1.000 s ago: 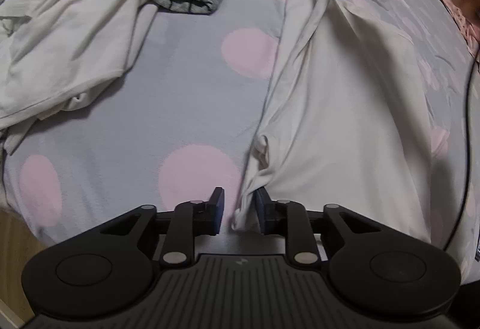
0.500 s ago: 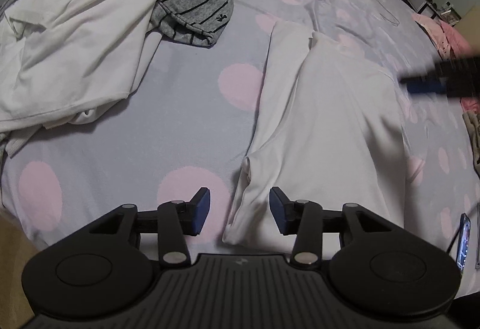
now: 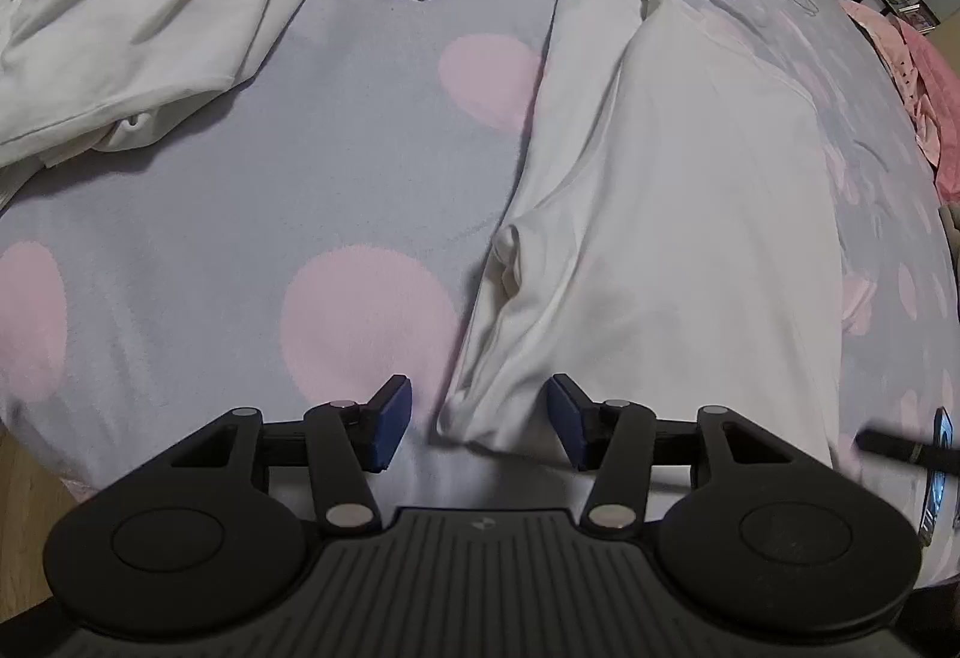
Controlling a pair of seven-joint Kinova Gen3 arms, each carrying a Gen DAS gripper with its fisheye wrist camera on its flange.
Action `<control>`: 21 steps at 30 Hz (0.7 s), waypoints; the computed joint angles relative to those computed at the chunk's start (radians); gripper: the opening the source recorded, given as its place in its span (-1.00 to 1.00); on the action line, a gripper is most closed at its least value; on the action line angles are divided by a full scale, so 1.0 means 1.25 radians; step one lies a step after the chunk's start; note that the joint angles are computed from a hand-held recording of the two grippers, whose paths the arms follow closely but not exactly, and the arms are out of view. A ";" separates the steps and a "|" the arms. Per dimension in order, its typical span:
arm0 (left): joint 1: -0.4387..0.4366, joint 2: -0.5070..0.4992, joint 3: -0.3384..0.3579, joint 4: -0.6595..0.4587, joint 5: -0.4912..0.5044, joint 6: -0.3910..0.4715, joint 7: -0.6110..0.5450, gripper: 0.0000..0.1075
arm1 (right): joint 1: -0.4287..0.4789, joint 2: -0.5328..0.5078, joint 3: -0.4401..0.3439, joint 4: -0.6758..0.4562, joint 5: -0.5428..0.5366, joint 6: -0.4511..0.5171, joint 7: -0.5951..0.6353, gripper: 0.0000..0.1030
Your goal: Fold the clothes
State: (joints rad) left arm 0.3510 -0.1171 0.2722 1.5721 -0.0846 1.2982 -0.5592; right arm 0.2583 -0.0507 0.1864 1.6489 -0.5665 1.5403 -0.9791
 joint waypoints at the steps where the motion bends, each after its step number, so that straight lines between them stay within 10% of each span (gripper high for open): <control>1: 0.000 0.003 0.001 -0.001 -0.003 -0.002 0.002 -0.09 | 0.009 -0.005 0.009 0.027 -0.007 -0.004 0.000 -0.16; 8: 0.026 0.032 0.016 -0.016 -0.048 0.001 0.007 -0.20 | 0.035 -0.008 0.022 0.134 -0.052 -0.036 0.015 -0.18; 12: 0.041 0.027 0.016 -0.011 -0.055 -0.020 -0.012 -0.61 | 0.027 -0.016 0.016 0.155 -0.061 -0.061 0.021 -0.62; 21: 0.031 -0.006 -0.010 -0.048 0.027 -0.004 -0.042 -0.83 | 0.064 0.003 0.044 0.044 -0.081 0.058 -0.012 -0.83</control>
